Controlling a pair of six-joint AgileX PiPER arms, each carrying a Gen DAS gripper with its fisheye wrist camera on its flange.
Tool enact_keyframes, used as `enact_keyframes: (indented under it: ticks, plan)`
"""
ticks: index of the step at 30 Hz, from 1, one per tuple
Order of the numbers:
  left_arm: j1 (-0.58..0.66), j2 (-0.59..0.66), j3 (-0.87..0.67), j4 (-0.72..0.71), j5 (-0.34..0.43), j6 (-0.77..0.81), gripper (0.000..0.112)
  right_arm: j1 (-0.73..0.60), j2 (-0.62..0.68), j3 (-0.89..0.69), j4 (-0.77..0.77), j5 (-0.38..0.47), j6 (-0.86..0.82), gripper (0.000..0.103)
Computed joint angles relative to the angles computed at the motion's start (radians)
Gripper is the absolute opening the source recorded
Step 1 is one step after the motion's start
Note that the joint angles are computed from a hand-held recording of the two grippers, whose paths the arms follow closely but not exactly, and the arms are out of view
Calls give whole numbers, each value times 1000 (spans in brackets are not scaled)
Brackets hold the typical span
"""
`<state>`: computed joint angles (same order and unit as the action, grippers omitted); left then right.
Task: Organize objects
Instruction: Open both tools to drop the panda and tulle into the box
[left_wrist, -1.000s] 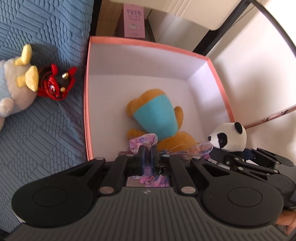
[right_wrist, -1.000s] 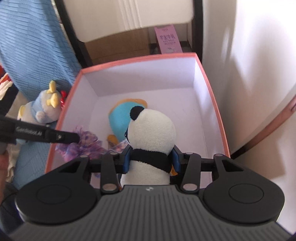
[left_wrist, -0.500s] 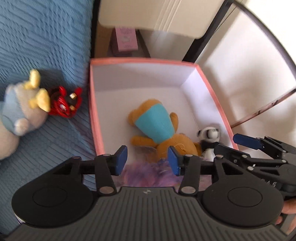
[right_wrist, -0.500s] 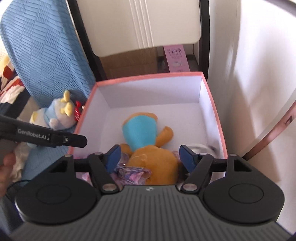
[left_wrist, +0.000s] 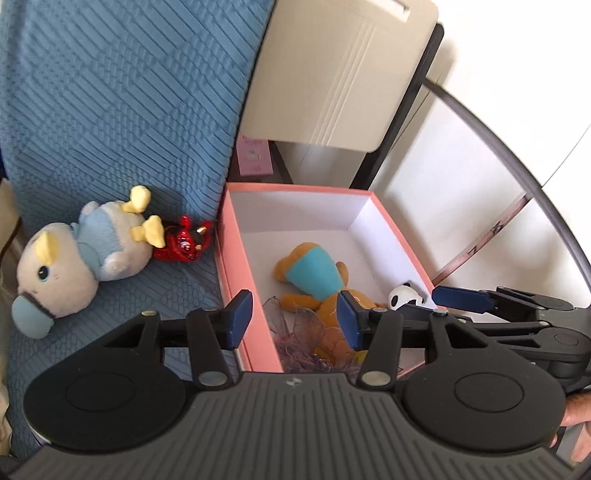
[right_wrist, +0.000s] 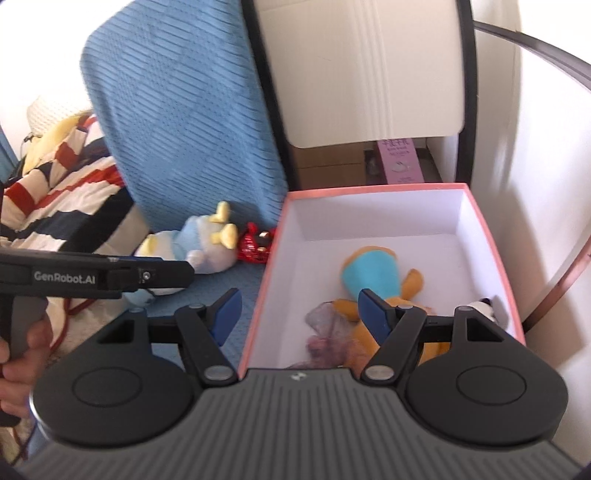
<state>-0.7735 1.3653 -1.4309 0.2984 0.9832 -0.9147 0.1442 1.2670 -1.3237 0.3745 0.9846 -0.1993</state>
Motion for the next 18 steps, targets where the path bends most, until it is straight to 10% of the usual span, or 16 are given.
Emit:
enact_keyframes:
  ticks: [18]
  plan:
    - [-294,-338,300,342,152,-438,57,350,-123,111,-280,-82,409,72]
